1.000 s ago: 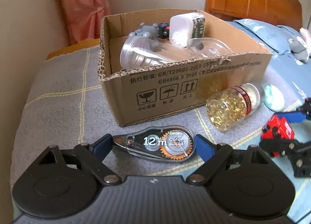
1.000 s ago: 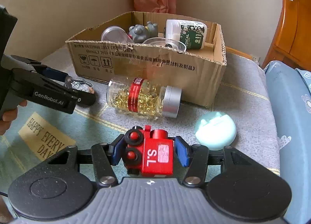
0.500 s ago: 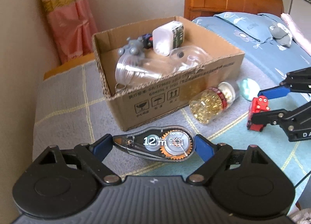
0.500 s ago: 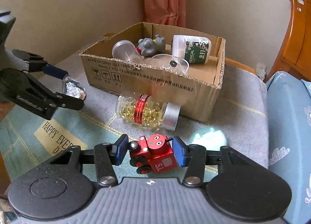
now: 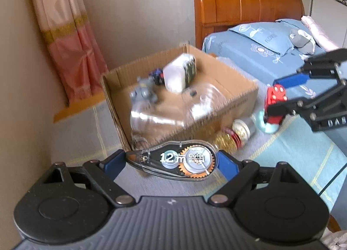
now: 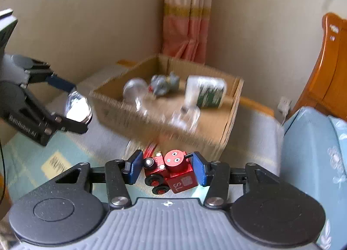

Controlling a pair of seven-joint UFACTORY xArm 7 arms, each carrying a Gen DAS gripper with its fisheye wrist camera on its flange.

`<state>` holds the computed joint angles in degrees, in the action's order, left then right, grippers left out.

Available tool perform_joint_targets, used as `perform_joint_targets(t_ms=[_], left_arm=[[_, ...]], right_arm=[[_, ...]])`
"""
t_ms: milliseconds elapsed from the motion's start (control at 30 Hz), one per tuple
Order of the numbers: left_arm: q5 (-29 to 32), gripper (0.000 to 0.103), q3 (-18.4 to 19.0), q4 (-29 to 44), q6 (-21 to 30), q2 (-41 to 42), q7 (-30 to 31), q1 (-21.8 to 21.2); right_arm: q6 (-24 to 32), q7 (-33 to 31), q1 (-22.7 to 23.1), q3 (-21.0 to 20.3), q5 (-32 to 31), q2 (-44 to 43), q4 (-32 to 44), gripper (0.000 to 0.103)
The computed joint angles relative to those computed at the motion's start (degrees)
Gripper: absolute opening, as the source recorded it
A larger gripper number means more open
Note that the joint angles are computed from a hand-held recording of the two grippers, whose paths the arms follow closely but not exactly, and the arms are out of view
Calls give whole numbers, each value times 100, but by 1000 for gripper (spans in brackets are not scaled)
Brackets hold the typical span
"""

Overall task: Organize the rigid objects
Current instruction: 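Carry the tape dispenser into the box with the left tool while the right tool drops the train in, then move the left tool to the gold capsule bottle while the right tool approaches the mint-green case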

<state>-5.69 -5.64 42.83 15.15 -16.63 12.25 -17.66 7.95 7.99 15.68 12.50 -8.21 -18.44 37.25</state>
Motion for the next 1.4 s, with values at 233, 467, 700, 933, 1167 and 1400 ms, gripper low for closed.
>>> perform_joint_targets(t_ms=[233,467,700,933,1167,1400], left_arm=[[434,89,-142,726,-27,589,-305,293],[1021,89,-206,1416,-18,1200,-758,481],[1328,89,-109,2259,128,1907,-1202,464],[1513,89,61,3337,454,2812,-1503,315],[1999,91,467,4278,694,3580,-2345,21],[2099,92,427,3917,763,3288,-2631,77]], right_arm=[[-13,114,-386,47,-388,661,830,55],[206,523,-414,-99,-977,1470,1653,59],[-52,1095,-269,-308,-1324,1453,1477,94],[-120,1151,-303,-172,-1387,1089,1097,99],[-168,1167,-511,49,-1317,639,775,99],[-228,1127,-661,110,-1131,278,396,102]])
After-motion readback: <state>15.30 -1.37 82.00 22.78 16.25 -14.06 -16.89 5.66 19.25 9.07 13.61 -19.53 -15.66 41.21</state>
